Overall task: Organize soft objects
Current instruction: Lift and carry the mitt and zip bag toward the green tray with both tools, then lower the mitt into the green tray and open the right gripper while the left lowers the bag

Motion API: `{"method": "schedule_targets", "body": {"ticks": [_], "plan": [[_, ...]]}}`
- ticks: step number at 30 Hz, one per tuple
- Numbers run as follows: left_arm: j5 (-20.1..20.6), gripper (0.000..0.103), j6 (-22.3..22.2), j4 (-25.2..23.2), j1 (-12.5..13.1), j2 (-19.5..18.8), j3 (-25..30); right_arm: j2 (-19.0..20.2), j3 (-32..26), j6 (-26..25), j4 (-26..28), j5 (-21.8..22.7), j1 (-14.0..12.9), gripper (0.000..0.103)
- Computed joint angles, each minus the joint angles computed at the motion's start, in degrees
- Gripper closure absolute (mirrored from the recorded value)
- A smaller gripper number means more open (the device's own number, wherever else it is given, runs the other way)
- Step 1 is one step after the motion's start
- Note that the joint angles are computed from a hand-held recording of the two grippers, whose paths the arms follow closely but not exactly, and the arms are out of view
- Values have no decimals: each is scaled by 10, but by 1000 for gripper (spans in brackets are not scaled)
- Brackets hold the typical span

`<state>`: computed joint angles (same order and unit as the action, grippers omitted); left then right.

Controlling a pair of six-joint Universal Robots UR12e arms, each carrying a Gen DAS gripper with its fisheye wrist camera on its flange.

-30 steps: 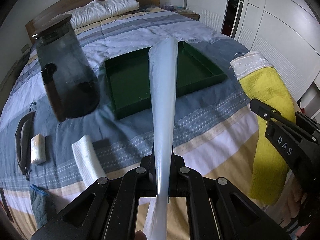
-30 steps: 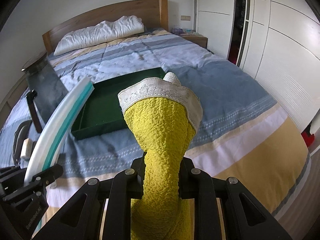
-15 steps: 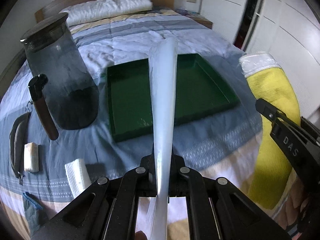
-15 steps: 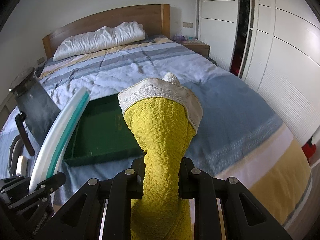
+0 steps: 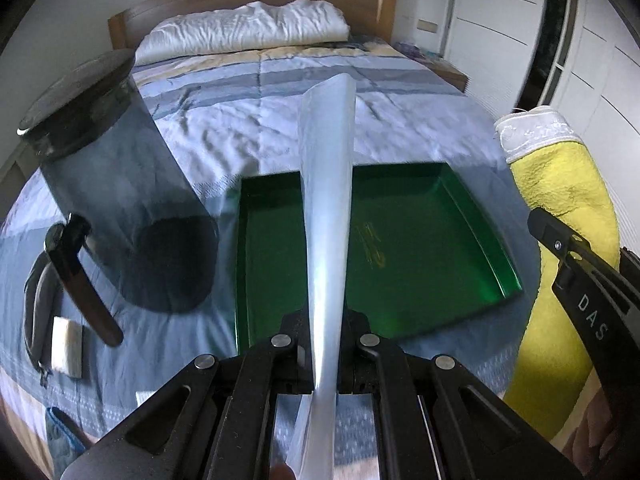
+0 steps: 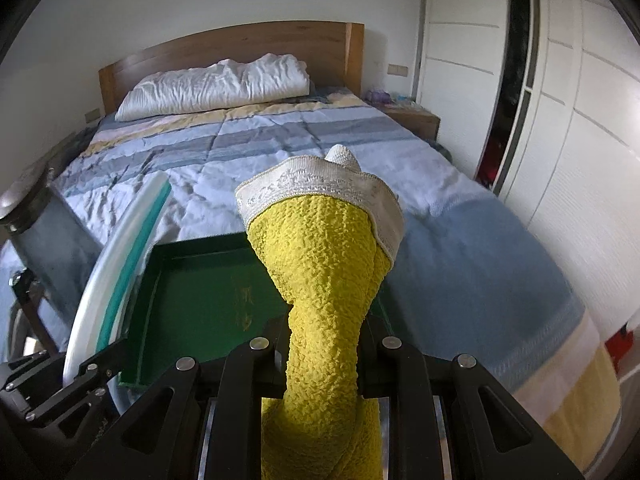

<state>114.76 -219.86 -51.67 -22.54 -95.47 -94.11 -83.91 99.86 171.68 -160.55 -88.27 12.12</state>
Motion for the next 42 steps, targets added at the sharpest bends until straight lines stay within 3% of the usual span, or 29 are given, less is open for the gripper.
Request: {"method": "schedule_targets", "body": {"ticks": [10, 19, 42], "plan": [[19, 100, -8, -4, 16, -22, 7, 53, -54, -26, 25, -16, 11, 83], [9, 100, -17, -14, 26, -39, 20, 97, -113, -36, 73, -20, 15, 83], [-11, 99, -31, -59, 35, -69, 38, 149, -167, -57, 139, -8, 10, 82]]}}
